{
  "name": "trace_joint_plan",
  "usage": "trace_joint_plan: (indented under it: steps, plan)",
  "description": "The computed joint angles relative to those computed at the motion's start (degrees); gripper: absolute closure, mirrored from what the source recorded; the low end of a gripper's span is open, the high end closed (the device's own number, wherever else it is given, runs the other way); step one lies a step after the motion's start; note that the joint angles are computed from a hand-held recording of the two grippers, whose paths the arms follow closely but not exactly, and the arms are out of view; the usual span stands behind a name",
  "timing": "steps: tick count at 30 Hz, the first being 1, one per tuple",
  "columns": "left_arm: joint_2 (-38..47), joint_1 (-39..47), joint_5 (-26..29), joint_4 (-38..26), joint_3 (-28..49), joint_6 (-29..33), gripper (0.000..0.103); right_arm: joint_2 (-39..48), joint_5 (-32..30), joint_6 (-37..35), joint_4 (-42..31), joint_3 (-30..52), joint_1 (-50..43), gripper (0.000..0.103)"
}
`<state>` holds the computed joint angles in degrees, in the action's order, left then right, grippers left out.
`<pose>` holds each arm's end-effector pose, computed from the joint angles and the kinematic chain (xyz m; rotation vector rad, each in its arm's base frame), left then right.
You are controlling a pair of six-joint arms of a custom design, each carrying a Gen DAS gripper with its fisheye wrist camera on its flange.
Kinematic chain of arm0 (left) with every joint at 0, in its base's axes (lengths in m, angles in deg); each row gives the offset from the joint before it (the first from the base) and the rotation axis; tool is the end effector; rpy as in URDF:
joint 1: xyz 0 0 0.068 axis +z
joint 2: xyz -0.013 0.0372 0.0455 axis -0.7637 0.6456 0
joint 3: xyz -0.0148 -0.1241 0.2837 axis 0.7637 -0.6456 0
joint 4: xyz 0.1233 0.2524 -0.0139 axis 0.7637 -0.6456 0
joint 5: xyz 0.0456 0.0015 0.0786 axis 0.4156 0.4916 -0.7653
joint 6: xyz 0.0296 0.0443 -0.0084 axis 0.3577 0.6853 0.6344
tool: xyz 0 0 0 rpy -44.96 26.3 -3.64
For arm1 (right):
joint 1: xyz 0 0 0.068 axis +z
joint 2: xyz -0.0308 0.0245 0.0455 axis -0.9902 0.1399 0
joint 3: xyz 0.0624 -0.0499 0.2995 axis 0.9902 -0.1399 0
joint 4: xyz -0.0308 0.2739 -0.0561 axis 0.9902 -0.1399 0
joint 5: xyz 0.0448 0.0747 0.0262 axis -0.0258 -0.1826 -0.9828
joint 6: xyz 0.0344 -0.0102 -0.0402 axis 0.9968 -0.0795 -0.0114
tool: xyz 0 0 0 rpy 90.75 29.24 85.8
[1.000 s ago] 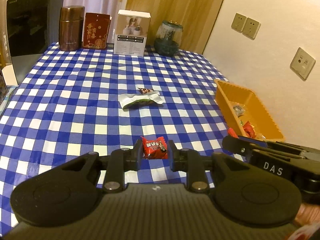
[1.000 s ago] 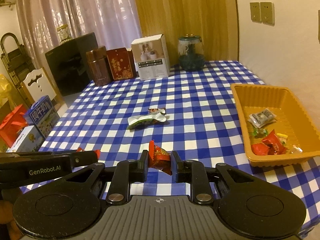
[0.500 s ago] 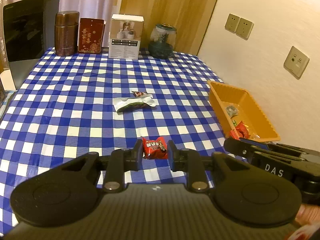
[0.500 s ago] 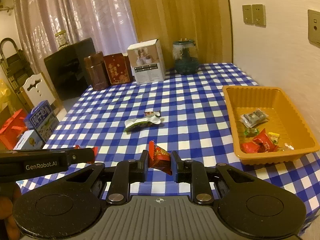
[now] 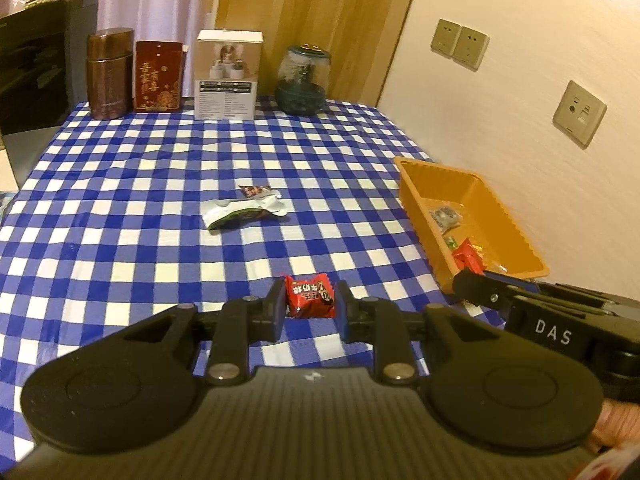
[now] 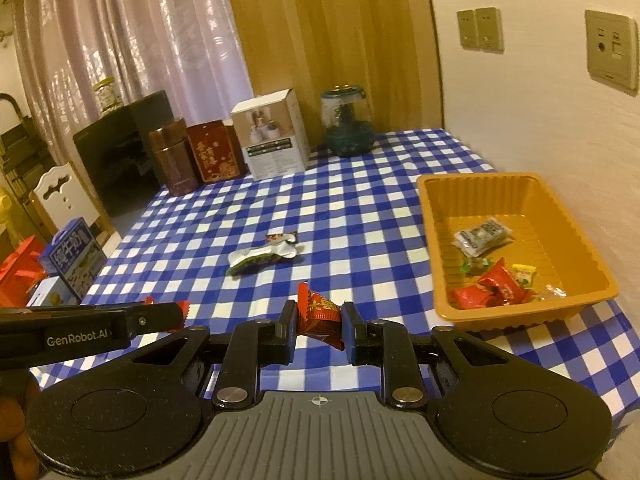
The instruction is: Organize snacks
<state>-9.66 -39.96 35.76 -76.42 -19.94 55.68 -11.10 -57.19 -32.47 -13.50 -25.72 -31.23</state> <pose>0.2074 0.0201 0.2363 0.1898 2.3041 -0.3771 0.1707 0.1814 0.2122 0.0463 2.1661 0.3285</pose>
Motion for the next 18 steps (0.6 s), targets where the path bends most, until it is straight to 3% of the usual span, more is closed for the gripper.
trace_joint_plan:
  steps: [18]
  plan:
    - [6.6,-20.8,-8.2,6.7,3.3,-9.8,0.081,-12.4,-4.5,-1.7,-4.5,-7.2,-14.8,0.08]
